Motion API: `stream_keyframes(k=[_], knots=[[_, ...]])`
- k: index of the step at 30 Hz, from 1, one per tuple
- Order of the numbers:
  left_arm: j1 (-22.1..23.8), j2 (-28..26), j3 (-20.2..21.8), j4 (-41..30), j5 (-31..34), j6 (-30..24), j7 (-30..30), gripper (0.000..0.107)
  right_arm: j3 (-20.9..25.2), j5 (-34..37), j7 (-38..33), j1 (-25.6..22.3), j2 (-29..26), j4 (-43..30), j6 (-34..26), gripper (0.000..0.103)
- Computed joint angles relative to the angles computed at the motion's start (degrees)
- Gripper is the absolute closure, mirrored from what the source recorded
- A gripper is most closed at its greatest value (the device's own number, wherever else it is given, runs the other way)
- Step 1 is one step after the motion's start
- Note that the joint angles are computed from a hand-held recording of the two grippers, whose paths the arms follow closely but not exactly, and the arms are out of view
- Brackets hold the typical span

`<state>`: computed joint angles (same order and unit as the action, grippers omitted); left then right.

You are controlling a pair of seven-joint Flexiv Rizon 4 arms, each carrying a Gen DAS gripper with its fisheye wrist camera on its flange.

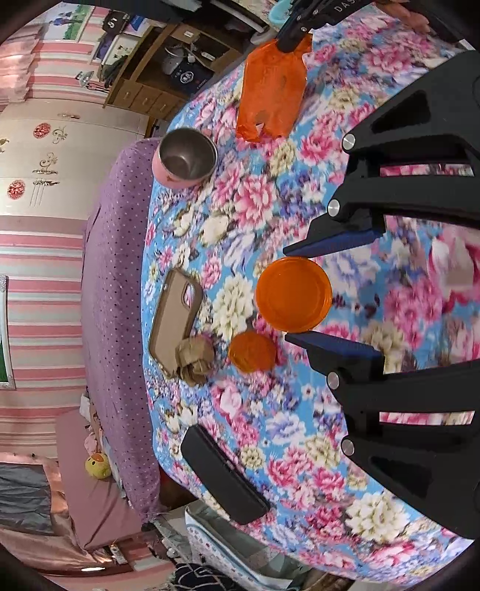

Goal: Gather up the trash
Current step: 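Carry the orange lid and the orange bag over the blue basket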

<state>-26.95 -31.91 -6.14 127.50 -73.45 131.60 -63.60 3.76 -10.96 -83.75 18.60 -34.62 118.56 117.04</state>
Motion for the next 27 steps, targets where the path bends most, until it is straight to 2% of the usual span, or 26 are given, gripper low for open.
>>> stream_keyframes(k=[10, 17, 22, 27], knots=[[-2.14, -2.47, -3.14, -5.76, -4.72, 3.57, 6.30, 0.068, 1.29, -3.12, 0.24, -7.48, 1.48, 1.43, 5.00, 0.094], [-3.93, -6.32, -8.34, -16.68, -11.69, 9.23, 19.22, 0.068, 1.87, -7.24, 4.06, -15.21, 2.48, 2.27, 7.34, 0.094], [-4.56, -9.56, -12.06, -24.18, -12.20, 11.63, 23.86, 0.068, 2.22, -11.53, 6.90, -20.72, 2.49, 2.86, 7.93, 0.094], [-6.01, -14.76, -16.21, -34.52, -13.29, 14.75, 31.52, 0.068, 0.09, -11.91, 6.47, -22.02, 2.62, 3.68, 8.47, 0.094]])
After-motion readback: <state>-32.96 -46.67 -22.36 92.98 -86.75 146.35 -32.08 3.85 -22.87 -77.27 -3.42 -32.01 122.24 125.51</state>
